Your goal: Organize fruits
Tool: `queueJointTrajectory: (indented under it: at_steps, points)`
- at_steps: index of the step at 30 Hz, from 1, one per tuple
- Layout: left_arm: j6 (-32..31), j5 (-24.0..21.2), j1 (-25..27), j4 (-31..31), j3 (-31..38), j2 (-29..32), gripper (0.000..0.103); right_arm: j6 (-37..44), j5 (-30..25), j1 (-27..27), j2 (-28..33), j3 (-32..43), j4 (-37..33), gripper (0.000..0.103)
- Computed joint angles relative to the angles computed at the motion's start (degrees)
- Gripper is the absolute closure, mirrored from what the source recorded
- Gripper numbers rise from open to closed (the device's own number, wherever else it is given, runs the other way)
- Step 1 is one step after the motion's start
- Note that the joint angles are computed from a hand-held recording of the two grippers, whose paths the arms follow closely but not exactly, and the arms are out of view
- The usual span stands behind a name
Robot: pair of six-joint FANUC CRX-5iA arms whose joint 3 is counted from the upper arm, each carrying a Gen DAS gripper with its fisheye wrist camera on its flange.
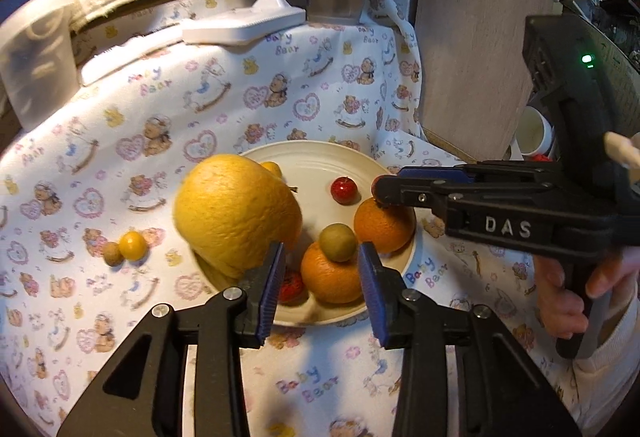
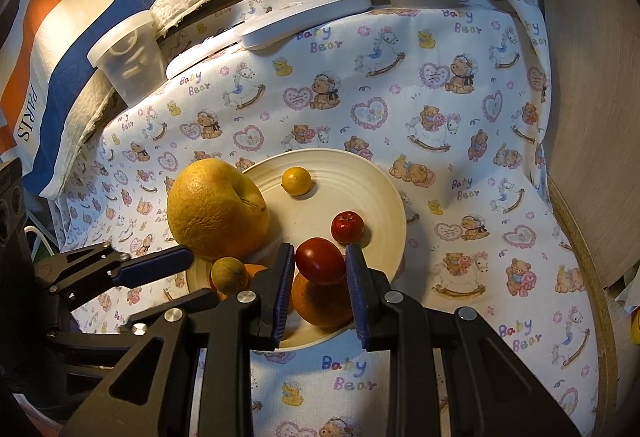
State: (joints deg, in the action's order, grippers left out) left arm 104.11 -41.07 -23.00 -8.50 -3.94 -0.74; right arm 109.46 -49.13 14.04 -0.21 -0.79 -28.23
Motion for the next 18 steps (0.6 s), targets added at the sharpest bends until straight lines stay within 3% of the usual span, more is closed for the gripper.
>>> queueJointTrajectory:
  at_steps: [7, 10, 13, 15, 18]
  points:
    - [5.80, 0.21, -0.95, -9.12, -0.27, -5.52, 0.047, 3.26, 1.06, -1.24, 0.01, 0.03, -3.91, 0.065]
    - [9.60, 1.25, -0.81, -12.47, -1.06, -7.87, 0.045, 4.92, 1.44, -2.08, -0.60, -0.15, -6.05, 0.062]
    - [20.03, 0.66, -4.10, -24.04, -1.69, -10.75, 0.043, 7.36, 2.96, -3.28, -1.93, -1.06, -9.15, 0.055]
    - [27.24, -0.26, -6.71, -31.82, -2.83, -12.73, 0.037, 8.61, 5.06, -3.13, -3.20, -2.35, -9.75, 0.054]
    - [32.89, -3.08, -8.43, -38.35, -4.09, -14.39, 0.037, 6.84, 11.94, -0.02, -6.14, -5.98, -5.18, 0.053]
